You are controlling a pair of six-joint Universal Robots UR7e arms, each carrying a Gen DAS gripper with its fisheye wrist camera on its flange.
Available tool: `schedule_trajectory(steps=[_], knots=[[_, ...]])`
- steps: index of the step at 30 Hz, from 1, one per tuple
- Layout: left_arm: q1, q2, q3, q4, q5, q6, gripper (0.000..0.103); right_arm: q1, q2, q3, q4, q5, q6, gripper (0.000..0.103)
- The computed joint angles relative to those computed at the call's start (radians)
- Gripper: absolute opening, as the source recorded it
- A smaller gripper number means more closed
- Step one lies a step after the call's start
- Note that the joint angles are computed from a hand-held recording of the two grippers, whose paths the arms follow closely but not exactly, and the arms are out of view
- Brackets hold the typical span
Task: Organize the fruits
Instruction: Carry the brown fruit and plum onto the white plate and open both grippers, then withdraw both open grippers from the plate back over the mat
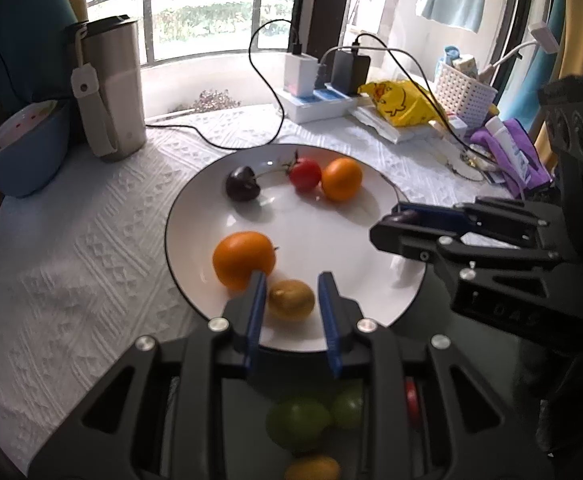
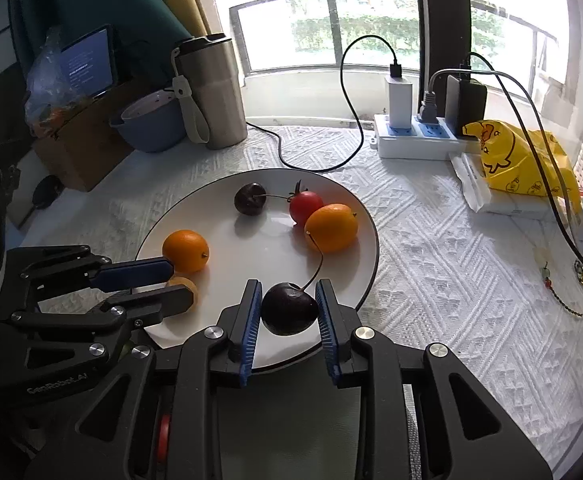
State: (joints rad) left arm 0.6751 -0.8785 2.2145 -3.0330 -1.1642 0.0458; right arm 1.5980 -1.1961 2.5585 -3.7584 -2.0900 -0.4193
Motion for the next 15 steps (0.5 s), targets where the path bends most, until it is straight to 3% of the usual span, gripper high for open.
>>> schedule_trajectory(steps=[5, 8, 15], knots=[[0.0, -0.018, 0.013, -0.012, -0.009, -0.011, 0.033, 0.024, 0.006, -0.002, -0.013, -0.035, 0.015, 0.033], [-0.002, -0.038, 0.031, -0.035, -0.015, -0.017, 0.044, 0.044, 0.003, 0.003, -0.015, -0.05, 0.027, 0.04], [-0.01, -0.102, 0.086, -0.066, -0.013, -0.039, 0.045, 0.119, 0.013, 0.018, -0.026, -0.103, 0.057, 0.04]])
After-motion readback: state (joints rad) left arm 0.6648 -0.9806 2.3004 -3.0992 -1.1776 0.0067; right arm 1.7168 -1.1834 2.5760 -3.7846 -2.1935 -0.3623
